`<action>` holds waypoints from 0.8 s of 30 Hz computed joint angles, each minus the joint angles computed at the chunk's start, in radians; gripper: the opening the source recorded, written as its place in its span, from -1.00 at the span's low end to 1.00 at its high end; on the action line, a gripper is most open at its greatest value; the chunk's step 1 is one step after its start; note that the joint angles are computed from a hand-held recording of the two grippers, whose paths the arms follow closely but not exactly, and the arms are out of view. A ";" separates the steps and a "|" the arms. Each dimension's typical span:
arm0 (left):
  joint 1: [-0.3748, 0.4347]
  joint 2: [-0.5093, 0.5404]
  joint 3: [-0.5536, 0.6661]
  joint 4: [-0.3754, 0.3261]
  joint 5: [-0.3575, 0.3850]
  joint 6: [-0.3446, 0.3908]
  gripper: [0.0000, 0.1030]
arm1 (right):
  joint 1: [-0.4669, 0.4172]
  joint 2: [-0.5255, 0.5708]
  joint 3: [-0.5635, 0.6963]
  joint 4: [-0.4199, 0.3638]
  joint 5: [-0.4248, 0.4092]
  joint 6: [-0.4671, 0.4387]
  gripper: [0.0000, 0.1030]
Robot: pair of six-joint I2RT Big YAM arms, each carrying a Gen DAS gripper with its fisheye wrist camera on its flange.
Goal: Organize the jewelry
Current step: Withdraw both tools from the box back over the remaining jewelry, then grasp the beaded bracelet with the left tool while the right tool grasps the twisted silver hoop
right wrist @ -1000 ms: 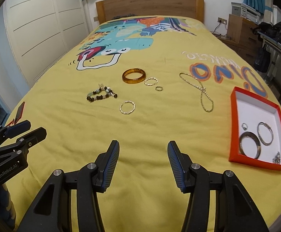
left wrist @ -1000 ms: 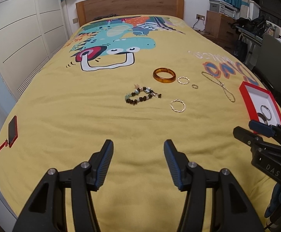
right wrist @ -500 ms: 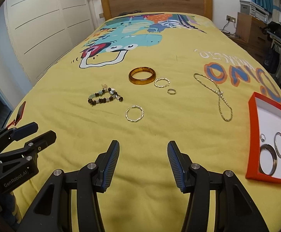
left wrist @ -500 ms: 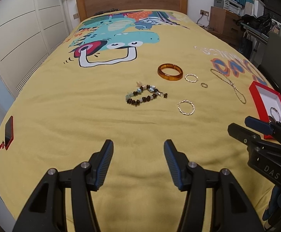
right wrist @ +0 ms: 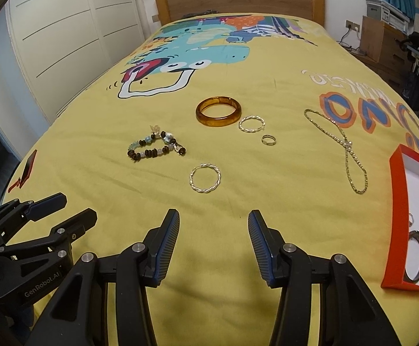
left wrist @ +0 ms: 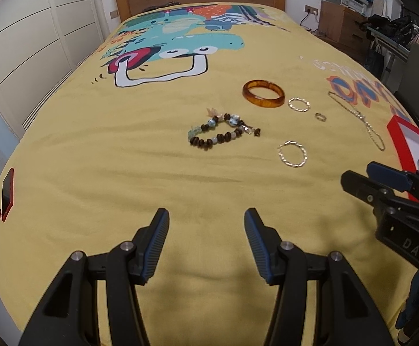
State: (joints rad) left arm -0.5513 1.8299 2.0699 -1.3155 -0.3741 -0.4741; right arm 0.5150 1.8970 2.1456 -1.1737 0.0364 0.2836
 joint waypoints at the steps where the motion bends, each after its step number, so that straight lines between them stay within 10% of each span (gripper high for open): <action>1: 0.001 0.004 0.001 -0.001 -0.004 -0.001 0.01 | -0.002 0.005 0.004 -0.001 -0.002 -0.001 -0.05; 13: 0.102 0.038 0.014 0.049 0.106 -0.031 0.01 | -0.031 0.090 0.102 -0.021 -0.019 -0.021 -0.13; 24: 0.161 0.294 0.405 -0.068 0.209 0.044 0.01 | -0.050 0.236 0.296 -0.106 -0.075 -0.043 -0.27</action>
State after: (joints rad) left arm -0.3904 2.1235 2.4745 -1.3840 -0.1654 -0.4306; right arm 0.4655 2.1333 2.4412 -1.2798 -0.0388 0.2411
